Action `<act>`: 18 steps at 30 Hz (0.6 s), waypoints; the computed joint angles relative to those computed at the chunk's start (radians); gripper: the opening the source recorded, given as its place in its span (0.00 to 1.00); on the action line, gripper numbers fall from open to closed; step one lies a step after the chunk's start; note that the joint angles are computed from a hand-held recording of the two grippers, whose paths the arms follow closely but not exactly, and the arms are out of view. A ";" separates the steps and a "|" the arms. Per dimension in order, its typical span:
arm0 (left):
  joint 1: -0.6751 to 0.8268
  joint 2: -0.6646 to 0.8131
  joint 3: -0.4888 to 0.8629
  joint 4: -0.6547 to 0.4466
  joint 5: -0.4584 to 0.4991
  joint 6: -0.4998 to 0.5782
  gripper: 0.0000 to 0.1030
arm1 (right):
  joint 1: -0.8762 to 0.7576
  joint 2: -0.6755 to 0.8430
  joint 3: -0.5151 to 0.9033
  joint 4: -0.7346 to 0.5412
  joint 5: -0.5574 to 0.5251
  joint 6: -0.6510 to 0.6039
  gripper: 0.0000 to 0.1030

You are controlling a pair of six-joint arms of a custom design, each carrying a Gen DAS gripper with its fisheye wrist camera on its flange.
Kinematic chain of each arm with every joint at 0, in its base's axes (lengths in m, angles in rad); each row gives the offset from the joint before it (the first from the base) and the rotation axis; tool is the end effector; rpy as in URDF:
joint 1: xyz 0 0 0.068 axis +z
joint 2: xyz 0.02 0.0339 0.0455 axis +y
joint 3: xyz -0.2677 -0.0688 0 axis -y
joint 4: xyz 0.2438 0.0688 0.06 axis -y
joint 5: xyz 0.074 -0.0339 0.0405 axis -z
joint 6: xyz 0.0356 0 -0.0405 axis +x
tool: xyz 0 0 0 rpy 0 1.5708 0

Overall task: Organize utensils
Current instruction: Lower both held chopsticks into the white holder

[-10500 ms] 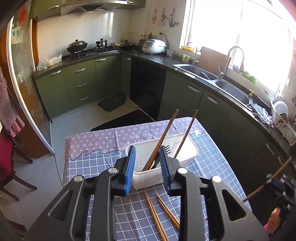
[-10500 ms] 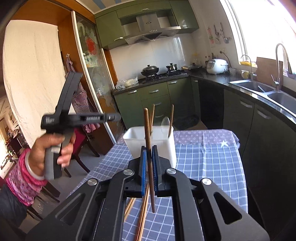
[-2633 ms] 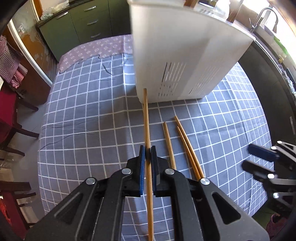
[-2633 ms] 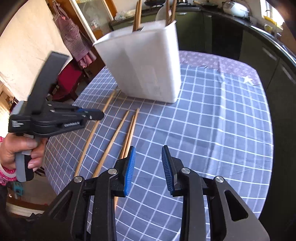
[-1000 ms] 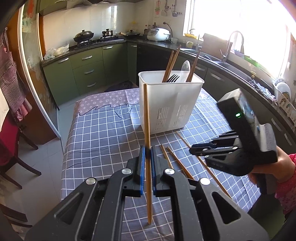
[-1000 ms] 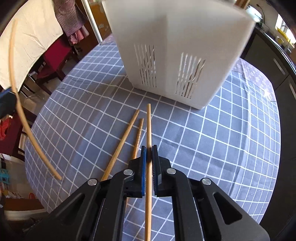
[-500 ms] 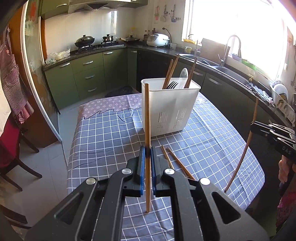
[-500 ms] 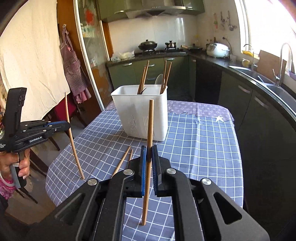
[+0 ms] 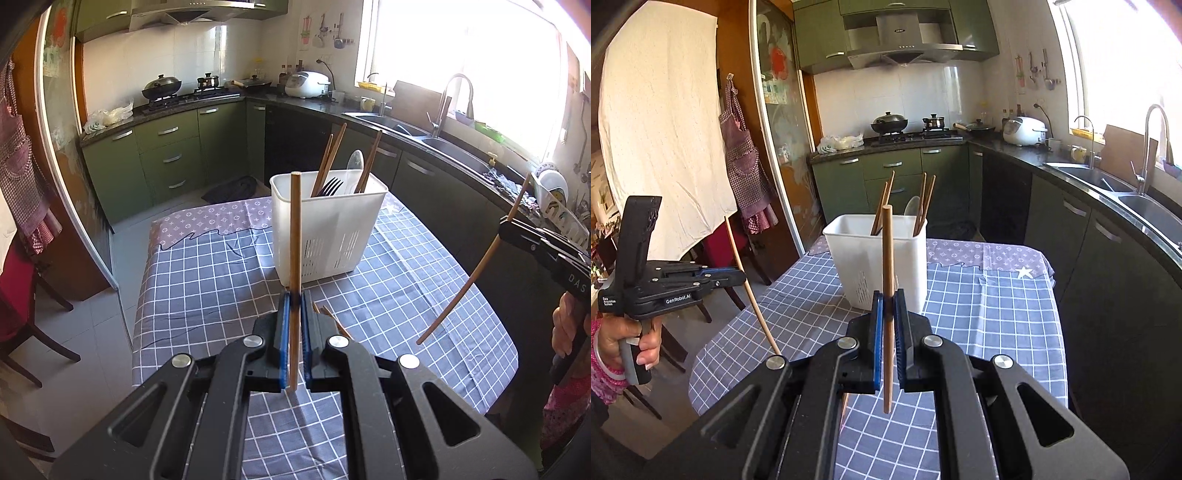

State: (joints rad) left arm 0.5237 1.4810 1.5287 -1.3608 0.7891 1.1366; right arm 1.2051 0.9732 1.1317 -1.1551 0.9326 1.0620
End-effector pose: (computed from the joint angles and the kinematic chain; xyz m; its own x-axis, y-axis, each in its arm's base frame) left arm 0.2394 0.1091 0.3559 -0.5298 0.4321 -0.7298 0.6774 0.7334 -0.0575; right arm 0.0812 0.1321 0.3526 -0.4959 0.1599 -0.8535 0.0672 0.9870 0.1459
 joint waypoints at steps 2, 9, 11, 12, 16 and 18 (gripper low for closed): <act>-0.020 0.005 0.040 -0.010 0.008 -0.022 0.06 | -0.063 -0.005 0.040 0.052 -0.023 -0.117 0.07; -0.099 0.066 0.293 -0.108 0.048 -0.117 0.06 | -0.319 0.030 0.246 0.194 -0.186 -0.453 0.07; -0.122 0.103 0.415 -0.151 0.069 -0.156 0.06 | -0.383 0.051 0.313 0.228 -0.229 -0.517 0.07; -0.135 0.116 0.469 -0.159 0.079 -0.181 0.06 | -0.424 0.060 0.345 0.249 -0.263 -0.543 0.07; -0.190 0.180 0.692 -0.153 0.118 -0.318 0.06 | -0.584 0.130 0.473 0.305 -0.369 -0.642 0.07; -0.234 0.204 0.759 -0.110 0.121 -0.406 0.06 | -0.653 0.171 0.513 0.330 -0.407 -0.672 0.07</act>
State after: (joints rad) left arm 0.2898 1.6852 2.2876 -1.4709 0.9099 0.7305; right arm 0.5520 1.1445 1.6448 -0.8251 0.5258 0.3896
